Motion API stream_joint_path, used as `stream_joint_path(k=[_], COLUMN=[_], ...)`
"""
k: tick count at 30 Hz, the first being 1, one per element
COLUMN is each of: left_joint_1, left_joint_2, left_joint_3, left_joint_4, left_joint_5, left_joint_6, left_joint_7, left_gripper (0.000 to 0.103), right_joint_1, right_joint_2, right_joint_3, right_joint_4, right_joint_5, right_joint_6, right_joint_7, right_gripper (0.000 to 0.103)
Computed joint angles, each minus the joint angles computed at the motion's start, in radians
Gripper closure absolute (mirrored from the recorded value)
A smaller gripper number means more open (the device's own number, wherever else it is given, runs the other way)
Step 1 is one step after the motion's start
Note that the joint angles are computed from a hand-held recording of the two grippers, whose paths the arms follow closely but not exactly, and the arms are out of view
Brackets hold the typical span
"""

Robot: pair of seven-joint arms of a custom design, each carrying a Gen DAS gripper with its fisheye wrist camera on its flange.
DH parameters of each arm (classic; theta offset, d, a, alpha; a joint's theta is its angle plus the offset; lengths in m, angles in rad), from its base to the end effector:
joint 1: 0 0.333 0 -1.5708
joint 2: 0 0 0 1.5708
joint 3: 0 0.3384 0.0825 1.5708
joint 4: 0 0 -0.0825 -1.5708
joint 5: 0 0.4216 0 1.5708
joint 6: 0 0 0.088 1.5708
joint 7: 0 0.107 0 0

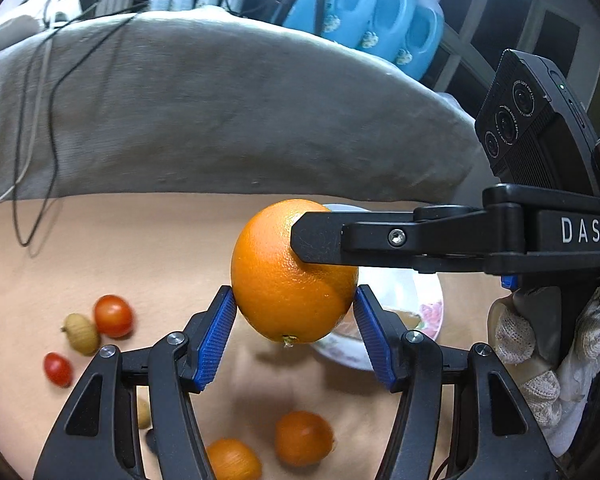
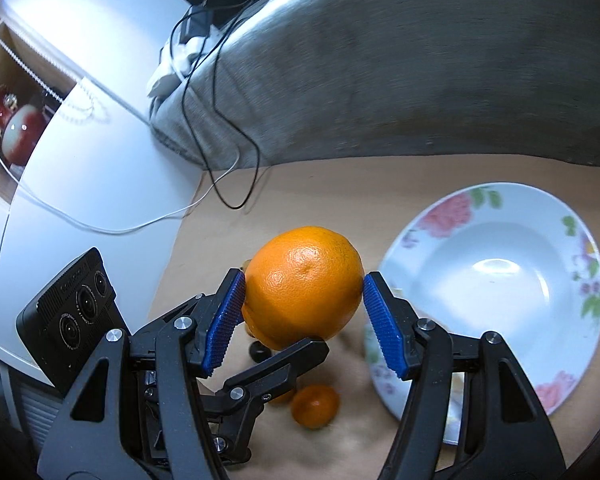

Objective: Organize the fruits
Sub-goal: 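Carry the large orange with the right tool onto the white plate, then open the right tool beside the pomelo segment and withdraw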

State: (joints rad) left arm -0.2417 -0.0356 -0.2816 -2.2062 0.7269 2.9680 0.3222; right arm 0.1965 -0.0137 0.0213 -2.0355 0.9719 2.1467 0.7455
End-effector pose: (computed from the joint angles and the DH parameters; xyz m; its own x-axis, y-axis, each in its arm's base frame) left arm 0.4908 -0.3370 0.4769 -0.0739 -0.9508 0.3010 -0.7093 -0.1621 -0.6860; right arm 0.5802 0.1638 0.4842 0.5531 -0.6079 -0.5696 -0.8232 -0.2940 -0.4856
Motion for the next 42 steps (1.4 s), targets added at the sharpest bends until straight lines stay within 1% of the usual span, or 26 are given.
stream_joint_path(k=[4, 7, 12, 17, 20, 24, 27, 29, 34, 37, 40, 42], left_joint_1=[-0.019, -0.038, -0.081, -0.122, -0.146, -0.164, -0.188, -0.192, -0.185, -0.173, -0.156, -0.144], left_joint_2=[0.021, 0.044, 0.090, 0.138, 0.149, 0.161, 0.158, 0.149, 0.124, 0.108, 0.083, 0.076], left_joint_3=[-0.001, 0.008, 0.036, 0.068, 0.087, 0.097, 0.119, 0.122, 0.112, 0.101, 0.086, 0.074], left_joint_4=[0.024, 0.050, 0.102, 0.153, 0.164, 0.174, 0.181, 0.179, 0.164, 0.151, 0.132, 0.127], left_joint_5=[-0.001, -0.012, -0.021, -0.065, -0.080, -0.124, -0.078, -0.060, -0.023, -0.002, 0.028, 0.040], left_joint_6=[-0.009, -0.015, -0.027, -0.031, -0.030, -0.026, -0.022, -0.026, -0.031, -0.033, -0.039, -0.042], left_joint_7=[0.004, 0.022, 0.046, 0.103, 0.121, 0.165, 0.140, 0.127, 0.097, 0.080, 0.054, 0.043], left_gripper=[0.043, 0.043, 0.043, 0.043, 0.043, 0.044, 0.046, 0.046, 0.046, 0.046, 0.046, 0.046], right_joint_1=[-0.010, -0.019, -0.037, -0.054, -0.065, -0.077, -0.082, -0.085, -0.080, -0.073, -0.061, -0.052], right_joint_2=[0.003, 0.007, 0.016, 0.022, 0.025, 0.025, 0.020, 0.014, -0.017, -0.029, -0.047, -0.057], right_joint_3=[-0.007, -0.011, -0.018, -0.023, -0.026, -0.029, -0.031, -0.034, -0.038, -0.041, -0.040, -0.041], right_joint_4=[-0.001, 0.002, 0.008, 0.012, 0.014, 0.010, 0.004, 0.004, -0.017, -0.029, -0.050, -0.060], right_joint_5=[0.003, 0.005, 0.013, 0.017, 0.020, 0.025, 0.040, 0.060, 0.069, 0.071, 0.054, 0.046], right_joint_6=[0.004, 0.003, 0.000, -0.005, -0.010, -0.011, 0.011, 0.019, 0.086, 0.110, 0.158, 0.179], right_joint_7=[0.003, 0.003, 0.002, 0.005, 0.009, 0.010, 0.002, -0.004, -0.026, -0.030, -0.038, -0.042], right_gripper=[0.039, 0.039, 0.039, 0.039, 0.039, 0.039, 0.039, 0.039, 0.038, 0.038, 0.038, 0.036])
